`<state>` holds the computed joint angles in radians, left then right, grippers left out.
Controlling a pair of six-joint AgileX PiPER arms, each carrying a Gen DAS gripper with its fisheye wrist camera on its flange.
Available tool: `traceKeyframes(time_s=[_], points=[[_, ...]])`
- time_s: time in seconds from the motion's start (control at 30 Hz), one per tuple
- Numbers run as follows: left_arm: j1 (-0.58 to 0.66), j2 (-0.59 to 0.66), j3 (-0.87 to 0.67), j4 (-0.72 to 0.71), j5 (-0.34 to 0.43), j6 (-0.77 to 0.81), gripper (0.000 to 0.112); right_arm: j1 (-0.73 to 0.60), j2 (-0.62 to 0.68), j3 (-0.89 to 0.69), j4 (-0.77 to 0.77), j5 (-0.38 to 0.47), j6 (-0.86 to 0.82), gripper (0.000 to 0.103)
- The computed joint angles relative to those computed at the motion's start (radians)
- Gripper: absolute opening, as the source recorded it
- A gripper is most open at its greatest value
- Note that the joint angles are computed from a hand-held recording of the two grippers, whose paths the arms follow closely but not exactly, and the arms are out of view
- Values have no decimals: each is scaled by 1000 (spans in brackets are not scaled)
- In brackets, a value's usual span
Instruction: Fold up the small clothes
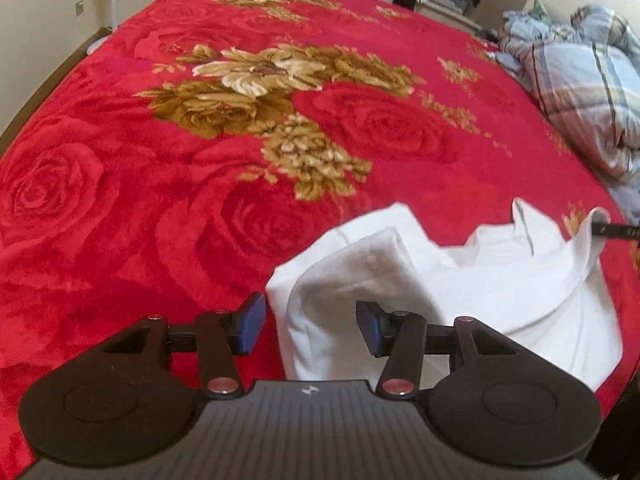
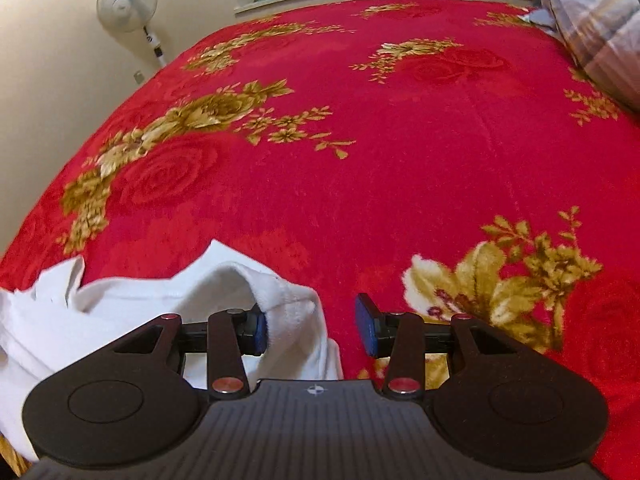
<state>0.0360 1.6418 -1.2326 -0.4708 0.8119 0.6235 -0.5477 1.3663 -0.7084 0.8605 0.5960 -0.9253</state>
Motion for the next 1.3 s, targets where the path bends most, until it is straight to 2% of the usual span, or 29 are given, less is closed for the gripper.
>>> traceKeyframes(time_s=[0.1, 0.2, 0.23, 0.27, 0.3, 0.33, 0.37, 0.43, 0.5, 0.57, 0.6, 0.67, 0.73, 0.87, 1.0, 1.17, 1.3], points=[[-6, 4, -6, -24, -11, 4, 55, 16, 20, -8, 20, -8, 1, 44], [-6, 6, -5, -49, -22, 19, 49, 35, 26, -12, 14, -17, 12, 44], [-5, 5, -3, -59, -27, 27, 36, 36, 26, -14, 16, -17, 14, 40], [1, 5, -2, -74, -26, 42, 18, 36, 22, -14, 28, -17, 10, 36], [6, 2, 0, -91, -28, 59, 9, 29, 21, -15, 49, -14, -5, 22], [15, -3, 3, -120, -30, 86, 8, 18, 21, -17, 73, -3, -23, 10], [23, -14, 13, -149, -47, 111, 7, 6, 18, -16, 103, 6, -43, 9], [38, -33, 29, -185, -102, 100, 7, -26, 4, -4, 210, 11, -97, 8], [59, -21, 14, -190, -116, 17, 8, -82, 18, -4, 305, 49, -97, 9], [58, 1, -11, -134, -98, -69, 13, -92, 24, -3, 302, -1, -7, 29], [59, 16, -29, -121, -69, -90, 13, -89, 25, -6, 264, -33, 58, 49], [54, 25, -37, -91, -60, -133, 13, -106, 34, -10, 239, -29, 99, 50], [58, 36, -49, -83, -46, -158, 17, -125, 46, -19, 227, 10, 95, 50], [77, 64, -82, -101, 18, -181, 30, -130, 21, -5, 233, -20, 89, 50], [48, 70, -77, -83, -1, -188, 39, -181, 28, -8, 287, 8, 74, 50], [41, 110, -109, -79, -7, -235, 41, -129, 86, -48, 176, 60, 116, 50], [39, 145, -135, -83, -18, -276, 41, -34, 102, -52, 105, 22, 123, 50]])
